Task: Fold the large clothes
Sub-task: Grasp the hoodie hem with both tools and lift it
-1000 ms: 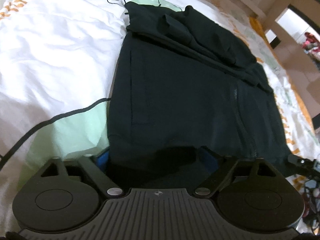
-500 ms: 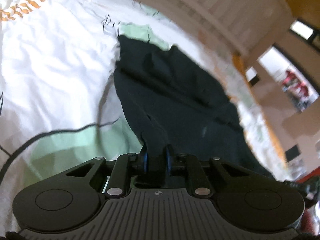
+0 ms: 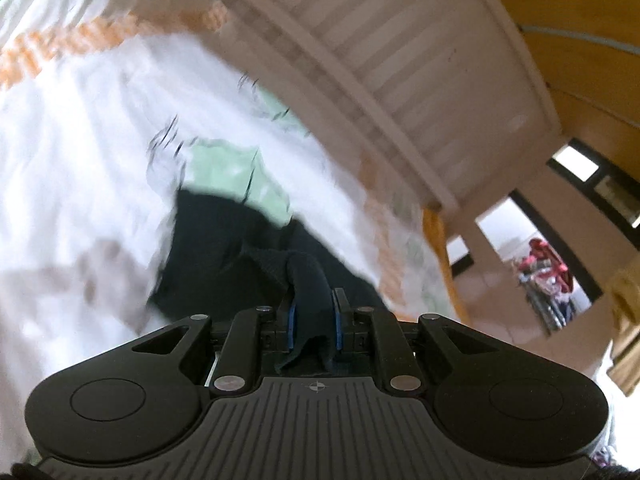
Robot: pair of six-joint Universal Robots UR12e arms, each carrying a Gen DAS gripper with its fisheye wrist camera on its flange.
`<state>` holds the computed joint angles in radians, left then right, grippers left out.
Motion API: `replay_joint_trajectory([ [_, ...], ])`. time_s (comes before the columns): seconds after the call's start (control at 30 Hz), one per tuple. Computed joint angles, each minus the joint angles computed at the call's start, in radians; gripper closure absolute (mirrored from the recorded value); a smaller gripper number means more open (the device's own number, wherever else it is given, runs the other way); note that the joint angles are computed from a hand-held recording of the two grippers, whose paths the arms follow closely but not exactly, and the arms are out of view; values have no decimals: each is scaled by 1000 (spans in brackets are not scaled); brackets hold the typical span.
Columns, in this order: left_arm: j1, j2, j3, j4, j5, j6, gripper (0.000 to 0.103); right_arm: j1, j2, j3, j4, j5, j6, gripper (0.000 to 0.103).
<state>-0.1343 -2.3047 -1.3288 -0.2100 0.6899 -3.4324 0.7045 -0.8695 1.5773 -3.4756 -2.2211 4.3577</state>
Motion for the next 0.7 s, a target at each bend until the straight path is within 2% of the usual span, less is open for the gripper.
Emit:
replay_joint_trajectory([
  [0.13, -30, -82, 131, 17, 38, -54, 87, -54, 11, -10, -22, 6, -7, 85],
  [0.3, -66, -184, 302, -33, 153, -86, 87, -125, 32, -37, 66, 42, 14, 85],
  [0.5, -95, -250, 420, -185, 291, 14, 87, -184, 50, -57, 211, 100, 50, 82],
  [0.57, -95, -260, 421, -175, 304, -15, 86, -190, 59, -63, 227, 102, 52, 80],
  [0.63, -89, -283, 455, -183, 272, -71, 79, -190, 66, -65, 209, 87, 53, 78],
  [0.67, -89, -290, 466, -181, 269, -91, 69, -190, 67, -65, 201, 79, 52, 72],
  [0.7, -89, -292, 468, -161, 277, -106, 53, -191, 67, -66, 197, 73, 46, 67],
])
